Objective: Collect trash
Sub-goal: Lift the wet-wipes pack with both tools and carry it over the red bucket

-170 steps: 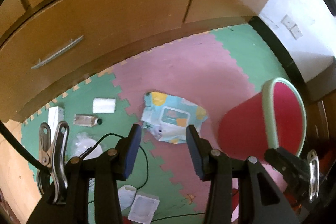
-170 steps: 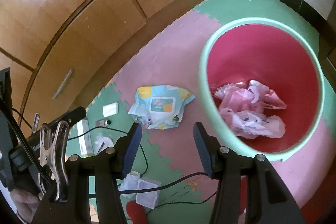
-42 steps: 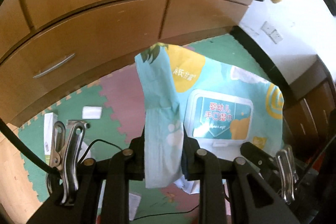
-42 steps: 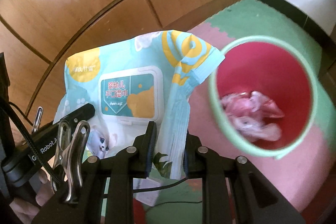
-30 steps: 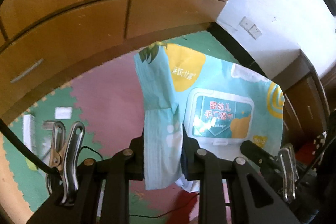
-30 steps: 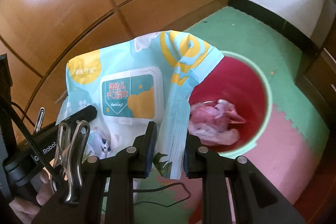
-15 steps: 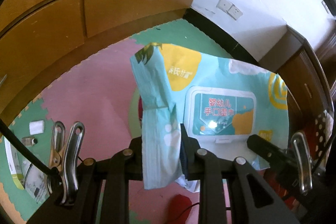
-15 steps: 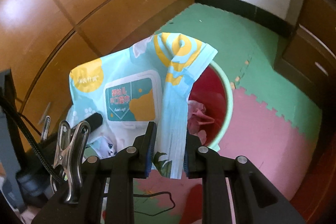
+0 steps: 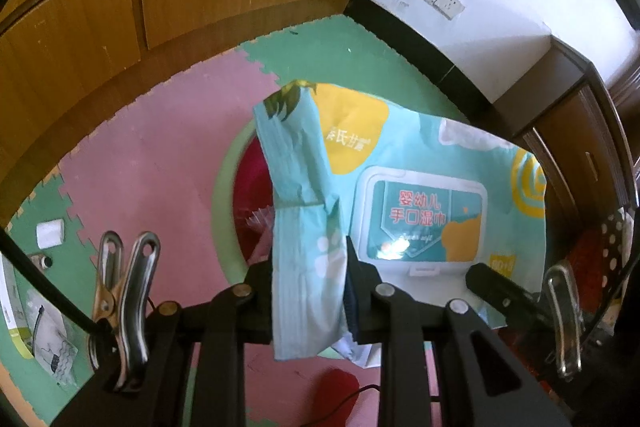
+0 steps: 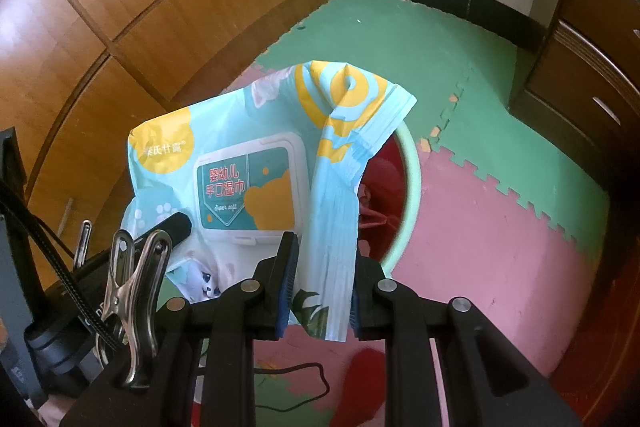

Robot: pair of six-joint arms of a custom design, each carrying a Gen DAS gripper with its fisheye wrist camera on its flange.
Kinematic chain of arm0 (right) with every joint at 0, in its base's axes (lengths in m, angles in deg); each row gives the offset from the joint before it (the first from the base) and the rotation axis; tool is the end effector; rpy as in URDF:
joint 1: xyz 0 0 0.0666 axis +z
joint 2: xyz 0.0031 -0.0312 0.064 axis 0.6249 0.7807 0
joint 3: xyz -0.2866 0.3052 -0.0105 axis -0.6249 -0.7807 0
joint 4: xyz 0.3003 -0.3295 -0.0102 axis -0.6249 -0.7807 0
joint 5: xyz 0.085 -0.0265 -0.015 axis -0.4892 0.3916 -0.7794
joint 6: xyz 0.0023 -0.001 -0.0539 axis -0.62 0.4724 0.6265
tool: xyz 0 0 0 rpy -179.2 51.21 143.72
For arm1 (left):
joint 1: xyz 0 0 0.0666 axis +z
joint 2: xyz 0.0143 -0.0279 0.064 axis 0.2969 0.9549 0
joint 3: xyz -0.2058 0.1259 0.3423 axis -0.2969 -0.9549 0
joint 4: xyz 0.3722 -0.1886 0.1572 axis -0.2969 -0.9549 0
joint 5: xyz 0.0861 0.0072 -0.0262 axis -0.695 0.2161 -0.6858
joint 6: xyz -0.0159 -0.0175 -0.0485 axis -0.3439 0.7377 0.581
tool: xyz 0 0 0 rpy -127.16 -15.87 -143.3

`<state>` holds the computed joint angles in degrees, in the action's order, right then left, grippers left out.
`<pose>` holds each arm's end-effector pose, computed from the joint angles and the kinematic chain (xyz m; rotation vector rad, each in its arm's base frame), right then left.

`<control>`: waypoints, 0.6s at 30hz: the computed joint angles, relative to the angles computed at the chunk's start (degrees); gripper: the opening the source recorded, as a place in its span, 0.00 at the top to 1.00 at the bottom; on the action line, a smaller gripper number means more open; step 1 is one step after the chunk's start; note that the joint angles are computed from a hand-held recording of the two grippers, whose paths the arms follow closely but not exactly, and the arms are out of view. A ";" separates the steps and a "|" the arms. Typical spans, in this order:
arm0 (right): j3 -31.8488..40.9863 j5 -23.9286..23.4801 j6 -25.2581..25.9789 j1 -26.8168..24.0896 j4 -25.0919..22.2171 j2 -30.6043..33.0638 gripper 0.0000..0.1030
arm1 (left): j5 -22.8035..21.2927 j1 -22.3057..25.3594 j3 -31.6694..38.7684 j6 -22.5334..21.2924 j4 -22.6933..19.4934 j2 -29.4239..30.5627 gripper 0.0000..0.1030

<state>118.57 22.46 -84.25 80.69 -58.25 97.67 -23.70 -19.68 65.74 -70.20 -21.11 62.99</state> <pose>0.3859 0.3296 0.5862 0.9979 2.5100 0.0541 0.5300 -0.4095 0.5726 0.7903 2.6620 -0.5299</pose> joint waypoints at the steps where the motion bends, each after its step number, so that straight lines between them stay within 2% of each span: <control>1: -0.45 -0.28 -0.03 -0.12 0.18 -0.16 0.78 | -0.06 -0.07 0.19 0.02 -0.15 0.21 0.76; 18: -5.17 -2.84 -3.50 -1.25 3.30 -2.42 0.78 | -0.95 -0.45 1.42 0.37 -0.56 1.42 0.73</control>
<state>113.39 19.62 -87.75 79.44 -54.95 95.26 -24.65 -20.12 67.16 -69.83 -21.67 64.40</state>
